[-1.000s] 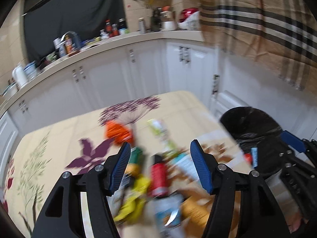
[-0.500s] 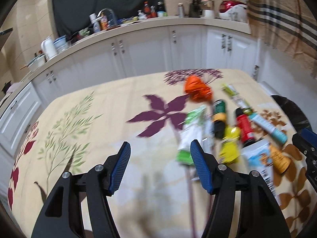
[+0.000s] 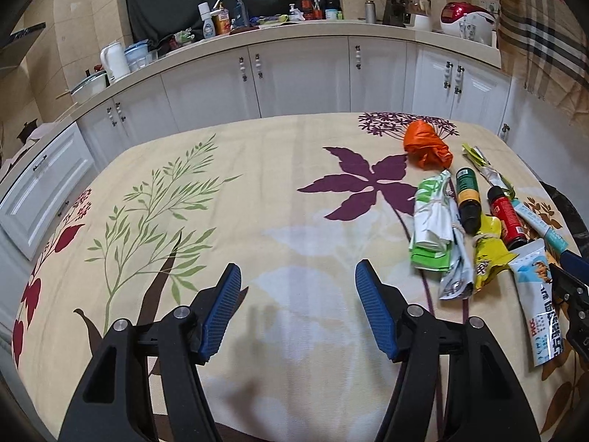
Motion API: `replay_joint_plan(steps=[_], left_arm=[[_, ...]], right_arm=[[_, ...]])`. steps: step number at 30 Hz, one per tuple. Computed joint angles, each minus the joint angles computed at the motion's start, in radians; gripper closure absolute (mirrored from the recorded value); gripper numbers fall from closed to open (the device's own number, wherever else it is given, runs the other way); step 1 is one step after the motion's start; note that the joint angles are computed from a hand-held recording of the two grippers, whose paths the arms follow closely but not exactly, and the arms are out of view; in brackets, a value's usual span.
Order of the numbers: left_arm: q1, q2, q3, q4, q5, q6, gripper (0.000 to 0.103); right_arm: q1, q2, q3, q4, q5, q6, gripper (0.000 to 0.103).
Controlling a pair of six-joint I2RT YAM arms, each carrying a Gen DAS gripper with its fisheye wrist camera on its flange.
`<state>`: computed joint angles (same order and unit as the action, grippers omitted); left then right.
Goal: Collect trash
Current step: 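Grasp the yellow spray can with the right tool while the left tool grasps the white printed tube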
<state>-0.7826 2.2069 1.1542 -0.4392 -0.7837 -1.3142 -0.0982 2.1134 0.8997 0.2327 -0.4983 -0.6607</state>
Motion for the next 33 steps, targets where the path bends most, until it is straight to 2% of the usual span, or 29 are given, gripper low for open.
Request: replay_joint_plan(steps=[7, 10, 16, 25, 33], left_arm=[[0.008, -0.017, -0.05, 0.022, 0.011, -0.029, 0.039], [0.009, -0.024, -0.061, 0.028, 0.014, -0.034, 0.039], [-0.003, -0.015, -0.039, 0.005, 0.01, -0.041, 0.039], [-0.044, 0.022, 0.076, -0.051, 0.0, -0.012, 0.039], [-0.083, 0.099, 0.263, -0.113, 0.002, 0.044, 0.039]], right_arm=[[0.022, 0.021, 0.026, -0.036, 0.046, -0.01, 0.071], [0.03, 0.025, 0.032, -0.051, 0.052, -0.023, 0.079], [0.019, 0.0, -0.006, -0.017, 0.034, -0.022, 0.08], [-0.053, -0.05, -0.048, 0.019, -0.041, -0.024, 0.08], [-0.139, -0.02, 0.023, -0.002, -0.087, -0.014, 0.08]])
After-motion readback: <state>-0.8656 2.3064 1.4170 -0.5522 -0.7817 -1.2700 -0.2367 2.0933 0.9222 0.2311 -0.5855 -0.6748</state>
